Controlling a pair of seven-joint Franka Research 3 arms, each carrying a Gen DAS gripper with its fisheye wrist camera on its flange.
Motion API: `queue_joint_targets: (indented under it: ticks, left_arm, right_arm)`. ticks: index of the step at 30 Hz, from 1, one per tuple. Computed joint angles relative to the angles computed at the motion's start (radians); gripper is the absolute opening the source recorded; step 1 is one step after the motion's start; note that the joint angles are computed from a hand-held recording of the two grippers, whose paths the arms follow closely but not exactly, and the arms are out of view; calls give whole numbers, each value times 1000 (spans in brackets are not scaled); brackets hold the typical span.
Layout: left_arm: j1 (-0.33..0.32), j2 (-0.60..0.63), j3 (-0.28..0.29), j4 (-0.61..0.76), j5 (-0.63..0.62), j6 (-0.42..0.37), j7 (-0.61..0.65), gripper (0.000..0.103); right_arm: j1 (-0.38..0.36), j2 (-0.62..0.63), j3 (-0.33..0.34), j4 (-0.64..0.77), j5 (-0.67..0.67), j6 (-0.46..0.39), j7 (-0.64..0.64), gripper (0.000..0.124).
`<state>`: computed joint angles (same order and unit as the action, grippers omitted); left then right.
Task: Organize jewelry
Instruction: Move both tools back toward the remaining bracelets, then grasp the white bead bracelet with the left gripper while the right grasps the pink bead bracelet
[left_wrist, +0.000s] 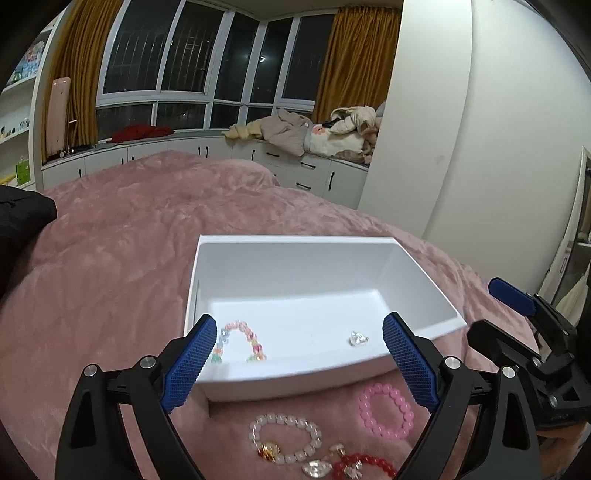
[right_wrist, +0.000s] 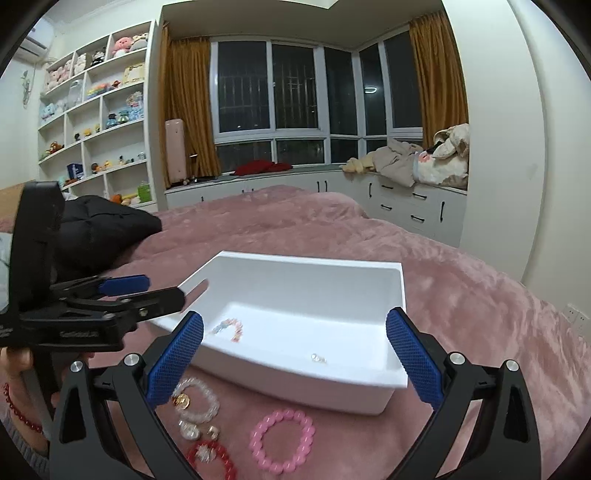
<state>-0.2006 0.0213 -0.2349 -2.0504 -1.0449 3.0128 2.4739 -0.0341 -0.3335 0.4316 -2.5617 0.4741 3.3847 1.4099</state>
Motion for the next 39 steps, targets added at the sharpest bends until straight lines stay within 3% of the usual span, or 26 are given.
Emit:
queue_joint_targets:
  ticks: [4,12,15,20,23,25,29,34,37,39]
  left_arm:
    - [-13,-40,9,-54,44,2,-47,93]
    - [-50,-131,50,-193,309,9,-287,93]
    - [-86,-160,87,-229,323,1,-294,93]
    - [-170,-163,169,-257,213,-7,-186,93]
    - [-181,-133,179,-239,110,-21,-76,93]
    - [-169,-115,168,-227,48,-34,-4,93]
    - [-130,-69,133,-203,-26,-47,101,93]
    - [-59,-14,84,-162,-55,-76,114,90]
    - [-22,3,52,-148,-66,-74,123,87]
    - [-5,21,36,-139,-37,-80,101,85]
  right_arm:
    - [175,-48,-176,-59,-34,-14,26,98]
    - [247,-129,-257,-141,-84,-53,63,98]
    - [300,-137,-308,-153,-101,-60,75,98]
    - [283,-121,-283,-163,-113,-63,101,98]
    - [271,-88,-269,-161,-108,-49,127,98]
    - [315,-59,-307,-159,-110,-27,141,98]
    - [198,4,-169,-138,-78,-19,147,95]
    - [140,73,-94,-125,-44,-7,132,90]
    - [230,106,-195,-123,-58,-10,146,83]
    - [334,122,-318,-123,-91,-17,177,81]
